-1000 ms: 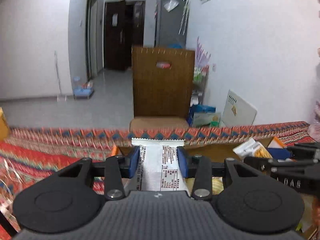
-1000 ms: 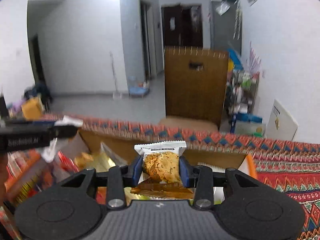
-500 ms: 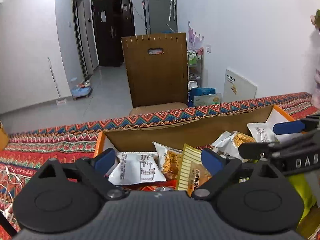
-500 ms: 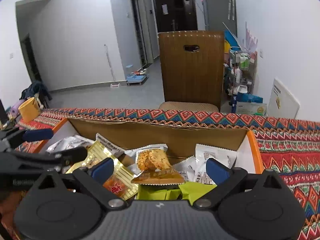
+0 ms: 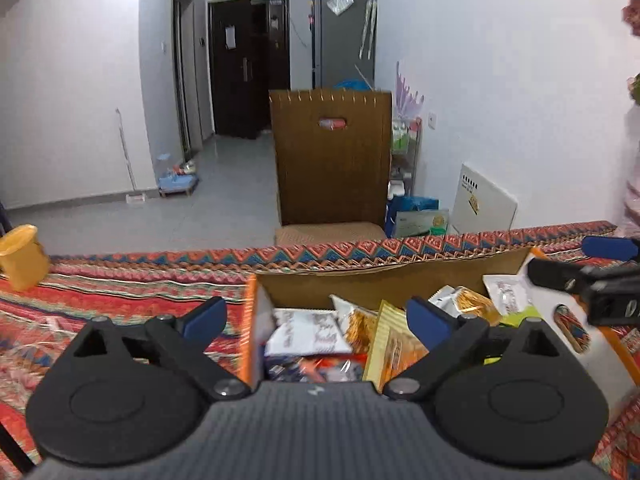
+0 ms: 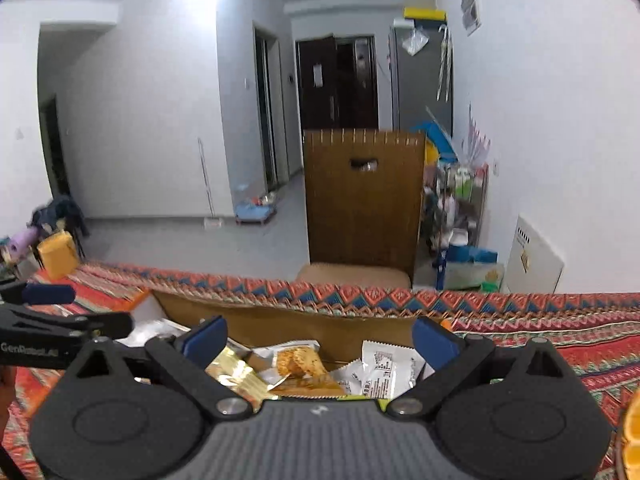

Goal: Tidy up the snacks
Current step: 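Withdraw both tools from the box back toward the last snacks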

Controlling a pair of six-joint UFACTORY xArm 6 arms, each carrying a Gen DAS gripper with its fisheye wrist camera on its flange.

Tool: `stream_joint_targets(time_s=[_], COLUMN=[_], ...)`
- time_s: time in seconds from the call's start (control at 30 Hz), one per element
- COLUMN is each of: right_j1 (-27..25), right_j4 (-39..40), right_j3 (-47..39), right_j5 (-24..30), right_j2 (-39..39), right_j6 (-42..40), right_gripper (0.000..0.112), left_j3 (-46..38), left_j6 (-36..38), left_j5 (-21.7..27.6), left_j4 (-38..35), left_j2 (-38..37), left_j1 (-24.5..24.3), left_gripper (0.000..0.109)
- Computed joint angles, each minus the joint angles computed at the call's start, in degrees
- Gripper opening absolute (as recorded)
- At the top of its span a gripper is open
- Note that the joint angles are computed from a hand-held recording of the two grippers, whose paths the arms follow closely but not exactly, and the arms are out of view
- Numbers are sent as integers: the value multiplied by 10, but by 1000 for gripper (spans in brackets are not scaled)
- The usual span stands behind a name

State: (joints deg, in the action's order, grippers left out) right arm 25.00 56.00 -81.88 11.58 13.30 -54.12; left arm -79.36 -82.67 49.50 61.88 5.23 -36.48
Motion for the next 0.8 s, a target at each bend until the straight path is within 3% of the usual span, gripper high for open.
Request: stream_joint_targets(time_s=[0.17,0.33,0.47,0.57,0.7,0.8], right_j1=[-4,-9,-20,-35,-64,-127], right_j4=[48,92,91,69,-44,-98], right_j3=[113,257,386,488,621,692], right_j5=[-7,1,27,62,125,252], right_j2=[-131,-298,-458,-597,-808,-975], right_j6=[-78,-144,-134,-107,13,54], right_gripper=[103,103,103,103,103,103], left_j3=[81,131,146,150,127,106], left_j6=[-43,-77,-131,-188,-275,-327], left_j5=[67,173,285,370,480,536], left_j4=[44,88,90,84,58,23], left_j2=[-110,-182,-201,-198,-163,-128], left_j1=[-87,-223,-344,-435,-543,-605], left_gripper=[100,103,103,103,103,103])
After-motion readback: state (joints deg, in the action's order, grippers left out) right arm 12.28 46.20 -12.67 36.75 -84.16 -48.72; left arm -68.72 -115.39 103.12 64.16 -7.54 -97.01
